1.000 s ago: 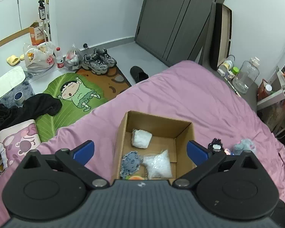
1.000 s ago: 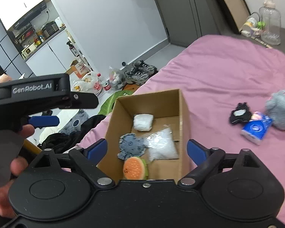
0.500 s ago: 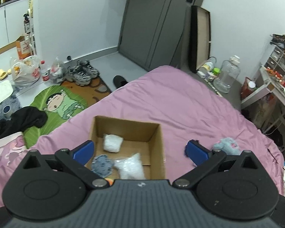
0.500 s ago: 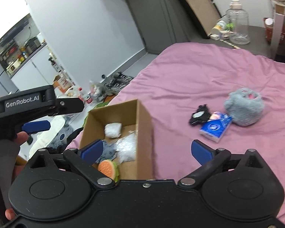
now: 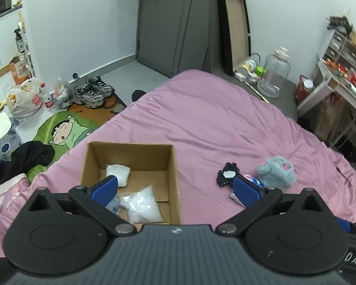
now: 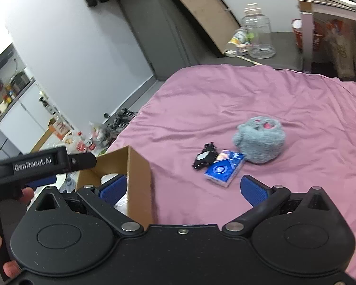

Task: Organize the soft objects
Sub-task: 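Withdraw both open tools from the box toward the grey fluffy plush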

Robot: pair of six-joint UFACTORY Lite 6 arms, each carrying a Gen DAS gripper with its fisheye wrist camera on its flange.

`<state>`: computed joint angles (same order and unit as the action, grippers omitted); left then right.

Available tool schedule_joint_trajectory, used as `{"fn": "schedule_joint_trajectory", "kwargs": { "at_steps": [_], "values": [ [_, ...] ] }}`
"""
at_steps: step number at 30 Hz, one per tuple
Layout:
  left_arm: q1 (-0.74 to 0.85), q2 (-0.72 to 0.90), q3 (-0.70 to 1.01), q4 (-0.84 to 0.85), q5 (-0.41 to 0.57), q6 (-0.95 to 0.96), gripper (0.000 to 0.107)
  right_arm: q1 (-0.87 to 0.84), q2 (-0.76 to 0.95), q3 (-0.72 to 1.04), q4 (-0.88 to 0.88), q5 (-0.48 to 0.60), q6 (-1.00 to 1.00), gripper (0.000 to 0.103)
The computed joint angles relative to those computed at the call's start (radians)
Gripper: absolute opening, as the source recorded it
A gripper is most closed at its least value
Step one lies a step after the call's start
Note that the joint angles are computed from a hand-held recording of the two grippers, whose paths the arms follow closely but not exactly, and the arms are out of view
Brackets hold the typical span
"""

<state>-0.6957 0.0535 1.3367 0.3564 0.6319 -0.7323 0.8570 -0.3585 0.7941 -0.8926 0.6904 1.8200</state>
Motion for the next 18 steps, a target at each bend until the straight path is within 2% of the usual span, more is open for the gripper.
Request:
{"fn": "schedule_joint_trajectory", "kwargs": {
  "at_steps": [5,18],
  "values": [
    [-0.066,0.080,0.071,0.083,0.034,-0.082,0.103,-0.063,-0.116,-0.105,0.004,-0.053,0.034,0.103],
    [-0.160,0.336,0.330,0.106,0.104,-0.096,0.103,-0.273,-0.277,-0.274,0.068,-0.160,-0.019,0.103]
  ]
}}
